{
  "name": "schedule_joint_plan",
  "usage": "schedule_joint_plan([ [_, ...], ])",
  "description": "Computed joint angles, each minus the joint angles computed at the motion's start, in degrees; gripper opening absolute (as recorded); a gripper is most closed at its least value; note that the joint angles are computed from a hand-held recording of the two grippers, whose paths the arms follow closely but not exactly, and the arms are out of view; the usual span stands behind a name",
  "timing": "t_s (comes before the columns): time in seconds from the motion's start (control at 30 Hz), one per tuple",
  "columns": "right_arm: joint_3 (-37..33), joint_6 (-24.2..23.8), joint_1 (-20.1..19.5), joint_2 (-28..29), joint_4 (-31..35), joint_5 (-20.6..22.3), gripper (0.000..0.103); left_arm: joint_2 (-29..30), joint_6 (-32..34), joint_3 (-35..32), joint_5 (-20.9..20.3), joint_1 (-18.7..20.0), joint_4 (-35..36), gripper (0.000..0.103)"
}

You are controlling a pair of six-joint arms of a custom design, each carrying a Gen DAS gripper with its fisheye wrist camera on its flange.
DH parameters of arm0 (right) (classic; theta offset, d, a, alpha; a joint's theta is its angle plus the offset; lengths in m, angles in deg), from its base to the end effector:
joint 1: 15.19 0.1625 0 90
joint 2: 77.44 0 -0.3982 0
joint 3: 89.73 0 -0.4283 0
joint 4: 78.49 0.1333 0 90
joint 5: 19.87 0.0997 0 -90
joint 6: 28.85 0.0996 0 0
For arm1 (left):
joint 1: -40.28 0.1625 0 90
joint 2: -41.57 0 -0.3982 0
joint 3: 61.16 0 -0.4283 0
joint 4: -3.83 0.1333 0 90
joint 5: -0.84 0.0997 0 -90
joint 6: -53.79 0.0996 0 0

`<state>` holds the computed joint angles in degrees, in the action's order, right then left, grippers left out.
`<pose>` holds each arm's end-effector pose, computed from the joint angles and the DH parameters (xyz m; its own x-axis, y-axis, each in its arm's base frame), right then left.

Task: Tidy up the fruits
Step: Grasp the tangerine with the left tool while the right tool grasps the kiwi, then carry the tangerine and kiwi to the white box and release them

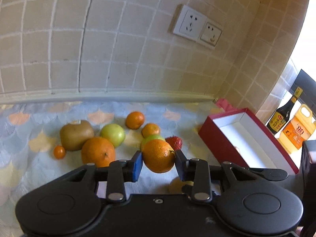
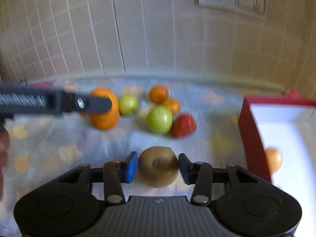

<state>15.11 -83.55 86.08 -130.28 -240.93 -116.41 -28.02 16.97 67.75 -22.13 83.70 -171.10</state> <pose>0.2432 -0.5962 0.0844 -0.4181 -0.8397 0.3467 -0.9074 0.4044 -0.1147 -0.1824 -0.4824 0.1754 -0.8387 -0.3635 -0.4056 0.1903 0.5021 -0.8436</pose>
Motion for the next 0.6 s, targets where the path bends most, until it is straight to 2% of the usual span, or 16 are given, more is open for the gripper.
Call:
schedule_joint_plan([
  [0.17, -1.21, 1.23, -0.3, 2.23, 0.38, 0.5, 0.054, -0.34, -2.28, 0.45, -0.84, 0.47, 2.04, 0.042],
  [0.3, -3.31, 1.81, -0.32, 4.78, 1.12, -0.54, 0.054, -1.17, -2.68, 0.7, 0.15, 0.12, 3.18, 0.042],
  [0.5, -1.59, 4.0, -1.34, 1.81, 1.94, 1.13, 0.052, -0.69, -0.54, -0.47, 0.19, 0.24, 2.58, 0.042],
  [0.6, -0.25, 4.39, -1.51, -1.31, 0.76, 3.94, 0.049, 1.03, 4.09, -2.53, -0.17, 0.17, -0.4, 0.042],
])
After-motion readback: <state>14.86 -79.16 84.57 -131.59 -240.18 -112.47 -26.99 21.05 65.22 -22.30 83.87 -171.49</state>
